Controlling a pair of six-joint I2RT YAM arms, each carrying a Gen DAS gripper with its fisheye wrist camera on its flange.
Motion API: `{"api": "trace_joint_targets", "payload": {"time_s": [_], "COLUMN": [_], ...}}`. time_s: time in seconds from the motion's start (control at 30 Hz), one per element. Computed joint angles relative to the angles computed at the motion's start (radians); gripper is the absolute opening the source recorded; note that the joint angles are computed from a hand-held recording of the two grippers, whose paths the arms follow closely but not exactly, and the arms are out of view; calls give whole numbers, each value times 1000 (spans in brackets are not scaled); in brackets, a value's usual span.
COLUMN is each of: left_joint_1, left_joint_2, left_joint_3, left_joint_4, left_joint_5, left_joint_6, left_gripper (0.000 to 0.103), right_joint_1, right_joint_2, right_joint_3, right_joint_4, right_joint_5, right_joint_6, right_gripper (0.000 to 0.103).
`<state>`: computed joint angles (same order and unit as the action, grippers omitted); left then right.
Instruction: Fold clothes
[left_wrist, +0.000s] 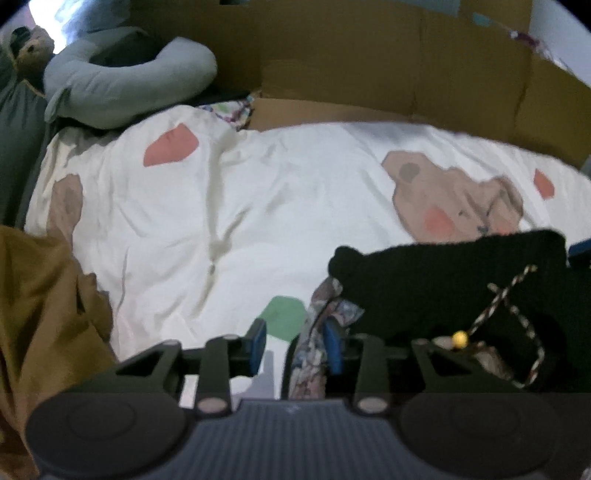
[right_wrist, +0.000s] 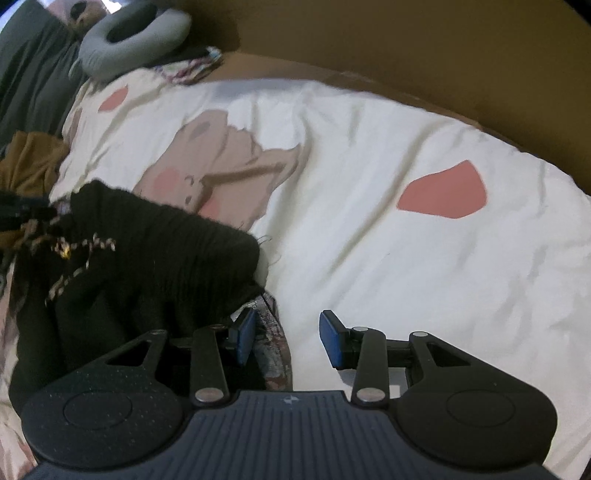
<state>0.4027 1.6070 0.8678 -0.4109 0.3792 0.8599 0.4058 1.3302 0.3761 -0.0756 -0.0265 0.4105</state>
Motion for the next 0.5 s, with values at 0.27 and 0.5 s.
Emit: {"api": "trace_joint_targets", "payload": {"time_s": [0.27, 0.5], "left_joint_1": [27, 48], "left_joint_2": [9, 96], "left_joint_3": [48, 89], "left_joint_4": [-9, -86], "left_joint_5": [32, 66], "left_joint_6": [-30, -17], "left_gripper": [35, 32], "right_joint_1": [10, 33], "right_joint_2": [-5, 25], "right_joint_3": [4, 41], "right_joint_4": [8, -4], "right_joint_5": [-62, -36], "right_joint_6": [-35, -59], "right_gripper": [45, 46]}}
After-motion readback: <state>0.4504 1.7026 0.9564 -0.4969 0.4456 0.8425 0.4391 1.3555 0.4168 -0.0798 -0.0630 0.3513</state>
